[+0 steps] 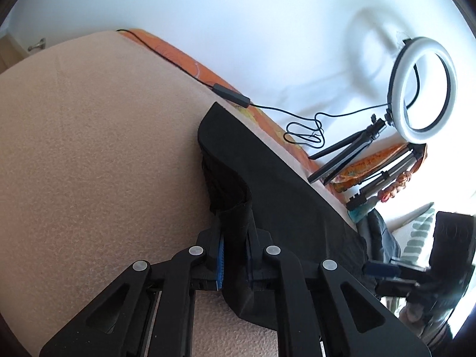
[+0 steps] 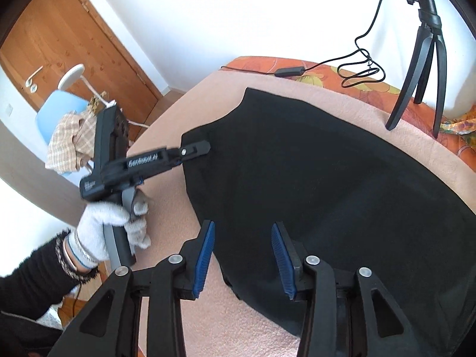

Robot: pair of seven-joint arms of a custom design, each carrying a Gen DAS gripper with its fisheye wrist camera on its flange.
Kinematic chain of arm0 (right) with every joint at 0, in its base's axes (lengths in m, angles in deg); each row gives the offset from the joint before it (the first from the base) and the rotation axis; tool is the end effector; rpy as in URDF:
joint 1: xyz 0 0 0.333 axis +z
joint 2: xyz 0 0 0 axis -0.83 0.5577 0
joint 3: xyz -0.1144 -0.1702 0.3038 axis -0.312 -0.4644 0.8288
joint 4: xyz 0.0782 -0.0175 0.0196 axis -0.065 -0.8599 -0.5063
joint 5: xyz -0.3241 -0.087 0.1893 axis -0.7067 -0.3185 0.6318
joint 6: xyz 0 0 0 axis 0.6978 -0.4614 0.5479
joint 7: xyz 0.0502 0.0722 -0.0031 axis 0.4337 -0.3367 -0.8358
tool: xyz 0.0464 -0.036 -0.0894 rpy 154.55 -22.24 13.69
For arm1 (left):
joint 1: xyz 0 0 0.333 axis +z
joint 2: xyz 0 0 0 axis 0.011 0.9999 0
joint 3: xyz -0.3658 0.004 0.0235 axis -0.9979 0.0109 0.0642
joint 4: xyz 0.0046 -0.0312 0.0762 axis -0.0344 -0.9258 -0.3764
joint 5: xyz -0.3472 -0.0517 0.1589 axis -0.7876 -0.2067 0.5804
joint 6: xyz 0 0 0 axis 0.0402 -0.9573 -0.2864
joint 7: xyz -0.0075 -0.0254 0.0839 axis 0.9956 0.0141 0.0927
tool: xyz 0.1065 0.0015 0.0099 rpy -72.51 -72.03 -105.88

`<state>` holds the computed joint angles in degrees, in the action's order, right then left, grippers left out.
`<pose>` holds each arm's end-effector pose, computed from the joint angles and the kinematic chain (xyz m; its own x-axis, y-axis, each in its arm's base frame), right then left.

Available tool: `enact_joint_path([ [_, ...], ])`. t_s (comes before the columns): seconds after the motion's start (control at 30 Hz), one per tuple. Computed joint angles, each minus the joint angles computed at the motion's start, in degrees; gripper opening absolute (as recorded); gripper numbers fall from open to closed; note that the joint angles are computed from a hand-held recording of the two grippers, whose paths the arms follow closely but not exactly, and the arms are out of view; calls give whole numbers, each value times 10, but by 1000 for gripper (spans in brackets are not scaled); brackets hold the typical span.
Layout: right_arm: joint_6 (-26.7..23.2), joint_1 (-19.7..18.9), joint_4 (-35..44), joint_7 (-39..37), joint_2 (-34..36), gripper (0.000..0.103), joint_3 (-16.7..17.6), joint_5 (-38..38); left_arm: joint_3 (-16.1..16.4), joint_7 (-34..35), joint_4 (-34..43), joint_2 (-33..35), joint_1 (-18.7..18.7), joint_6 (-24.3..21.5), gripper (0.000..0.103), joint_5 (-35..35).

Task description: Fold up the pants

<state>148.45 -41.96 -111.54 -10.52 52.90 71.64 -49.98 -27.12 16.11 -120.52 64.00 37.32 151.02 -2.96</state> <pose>0.6191 0.2737 0.5584 0.8744 -0.3046 -0.3776 -0.4637 -0.7534 -0.4662 0.4108 -0.1253 0.4698 0.4445 -0.6428 0.6239 -0.3644 -0.7660 -0.5296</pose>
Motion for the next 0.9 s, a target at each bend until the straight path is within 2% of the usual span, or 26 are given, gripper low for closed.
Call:
enact_joint_path([
  [0.13, -19, 25, 107, 79, 62, 67, 11, -8, -23, 15, 14, -13, 24, -11, 9, 23],
  [0.3, -67, 82, 286, 189, 168, 68, 22, -67, -61, 17, 23, -17, 62, -9, 9, 43],
  [0.37, -65, 110, 331, 214, 198, 67, 21, -96, -77, 13, 26, -20, 78, -6, 9, 46],
  [0.47, -69, 152, 378, 236, 233, 67, 13, -150, -72, 15, 20, -24, 77, 0, 9, 55],
  [0.6, -78, 192, 428, 253, 276, 65, 0, -211, -84, 23, 22, -30, 87, 4, 9, 56],
  [0.7, -67, 212, 424, 250, 284, 53, -13, -250, -88, 29, 24, -29, 91, 5, 9, 59],
  [0.77, -75, 220, 445, 258, 302, 36, -20, -271, -86, 30, 24, -28, 90, 6, 8, 59],
  [0.8, -68, 218, 439, 262, 302, 34, -21, -273, -84, 32, 24, -25, 88, 6, 8, 59],
  [0.87, -47, 209, 429, 262, 299, 15, -16, -267, -83, 36, 26, -23, 86, 2, 8, 60],
  [0.9, -50, 202, 436, 265, 302, 10, -13, -260, -85, 39, 30, -21, 90, 0, 8, 61],
])
